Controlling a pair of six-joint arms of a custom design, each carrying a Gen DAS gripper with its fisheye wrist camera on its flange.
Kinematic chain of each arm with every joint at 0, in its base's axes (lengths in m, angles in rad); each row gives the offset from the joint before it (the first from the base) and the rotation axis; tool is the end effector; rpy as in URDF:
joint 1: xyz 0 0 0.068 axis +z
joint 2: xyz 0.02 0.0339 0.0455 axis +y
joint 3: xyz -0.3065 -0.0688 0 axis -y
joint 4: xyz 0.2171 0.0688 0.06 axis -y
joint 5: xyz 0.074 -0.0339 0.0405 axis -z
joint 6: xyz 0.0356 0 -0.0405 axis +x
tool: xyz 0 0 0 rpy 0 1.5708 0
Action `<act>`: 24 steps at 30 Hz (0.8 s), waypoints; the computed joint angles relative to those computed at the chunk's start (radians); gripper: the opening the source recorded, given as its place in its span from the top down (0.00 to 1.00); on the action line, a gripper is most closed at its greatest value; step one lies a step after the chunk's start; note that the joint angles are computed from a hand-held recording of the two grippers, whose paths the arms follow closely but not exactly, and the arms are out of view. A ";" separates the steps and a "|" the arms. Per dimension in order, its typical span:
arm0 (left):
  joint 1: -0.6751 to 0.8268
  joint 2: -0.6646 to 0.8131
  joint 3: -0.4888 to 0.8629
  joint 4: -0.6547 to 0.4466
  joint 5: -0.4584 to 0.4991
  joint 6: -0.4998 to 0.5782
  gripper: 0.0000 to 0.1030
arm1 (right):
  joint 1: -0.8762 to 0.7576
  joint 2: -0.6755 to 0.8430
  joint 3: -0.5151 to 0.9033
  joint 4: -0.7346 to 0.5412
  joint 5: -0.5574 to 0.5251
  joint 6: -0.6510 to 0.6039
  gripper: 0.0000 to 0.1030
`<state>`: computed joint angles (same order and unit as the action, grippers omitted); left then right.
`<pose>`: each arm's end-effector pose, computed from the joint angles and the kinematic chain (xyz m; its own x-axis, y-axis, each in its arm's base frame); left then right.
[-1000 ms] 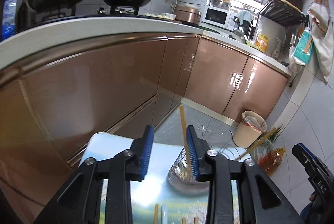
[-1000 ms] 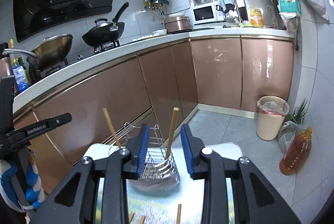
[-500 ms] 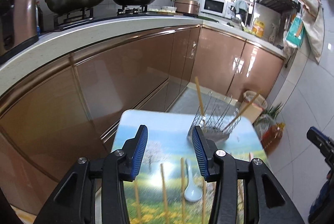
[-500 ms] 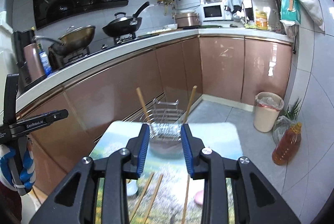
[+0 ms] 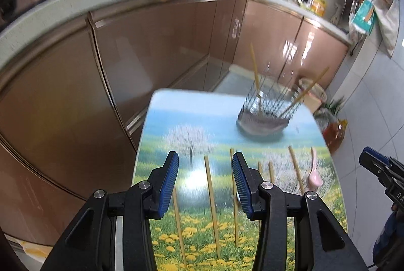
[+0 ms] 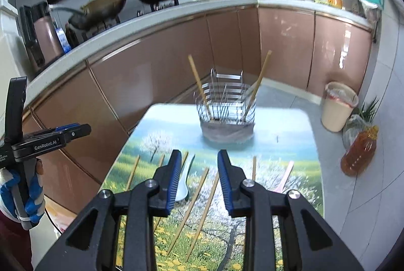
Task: Organize utensils
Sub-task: 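Return the left tool to grasp another chopstick while the right tool grasps one too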
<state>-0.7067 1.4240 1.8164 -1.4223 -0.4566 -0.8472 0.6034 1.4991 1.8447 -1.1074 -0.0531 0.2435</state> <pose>0.1679 -0.1227 0.4643 -0.7390 -0.2535 -0.6242 -0.2170 0.9667 -0.1356 0.2140 0.1498 0.4736 -0.6958 -0.1871 -0.6934 -0.4436 0.8713 0.2100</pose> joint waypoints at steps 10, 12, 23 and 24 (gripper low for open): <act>0.162 0.032 -0.237 0.195 0.207 0.110 0.57 | -0.013 0.103 -0.102 0.055 -0.056 -0.006 0.80; 0.184 0.052 -0.266 0.224 0.234 0.132 0.57 | -0.012 0.136 -0.112 0.062 -0.072 -0.007 0.80; 0.293 0.217 -0.337 0.323 0.354 0.226 0.58 | -0.007 0.376 -0.085 0.063 -0.147 -0.015 0.82; 0.300 0.237 -0.329 0.322 0.358 0.234 0.58 | -0.004 0.405 -0.065 0.054 -0.141 -0.018 0.82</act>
